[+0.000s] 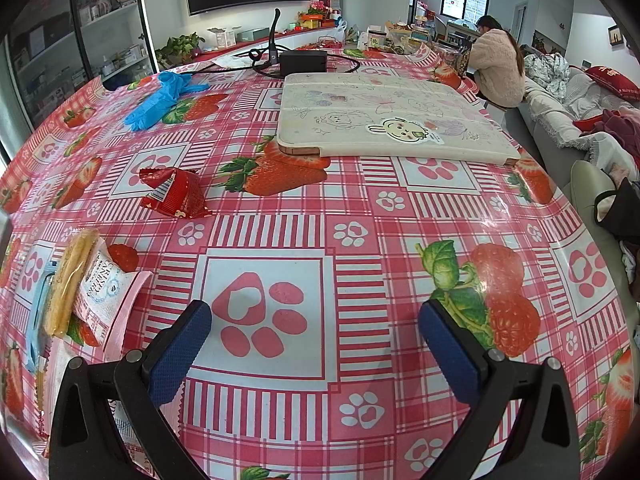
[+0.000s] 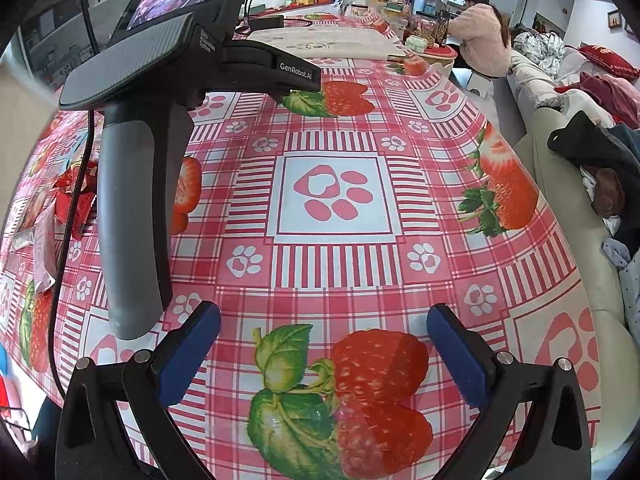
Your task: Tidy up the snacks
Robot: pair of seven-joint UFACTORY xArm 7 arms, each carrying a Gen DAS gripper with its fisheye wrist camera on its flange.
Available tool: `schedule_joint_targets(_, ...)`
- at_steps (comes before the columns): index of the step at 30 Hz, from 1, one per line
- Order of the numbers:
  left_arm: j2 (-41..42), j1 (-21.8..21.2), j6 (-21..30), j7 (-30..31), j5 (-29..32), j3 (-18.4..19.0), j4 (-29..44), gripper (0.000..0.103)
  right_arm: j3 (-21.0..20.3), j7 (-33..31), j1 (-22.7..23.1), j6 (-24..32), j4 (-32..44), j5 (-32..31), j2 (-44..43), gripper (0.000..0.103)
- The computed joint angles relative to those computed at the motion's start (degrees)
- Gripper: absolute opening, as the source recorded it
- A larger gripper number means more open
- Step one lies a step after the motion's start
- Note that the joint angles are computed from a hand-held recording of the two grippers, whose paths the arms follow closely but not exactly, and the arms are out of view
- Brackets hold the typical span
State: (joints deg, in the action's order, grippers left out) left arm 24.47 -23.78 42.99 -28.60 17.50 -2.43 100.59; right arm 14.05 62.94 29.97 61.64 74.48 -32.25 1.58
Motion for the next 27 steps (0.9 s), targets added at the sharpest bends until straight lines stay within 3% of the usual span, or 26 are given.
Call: schedule_joint_targets(27, 0.0, 0.0, 0.0, 0.0, 0.0, 0.0, 0.0, 0.103, -0.5, 0.6, -0.4, -2.2, 0.5, 2.2, 0.7, 0.103)
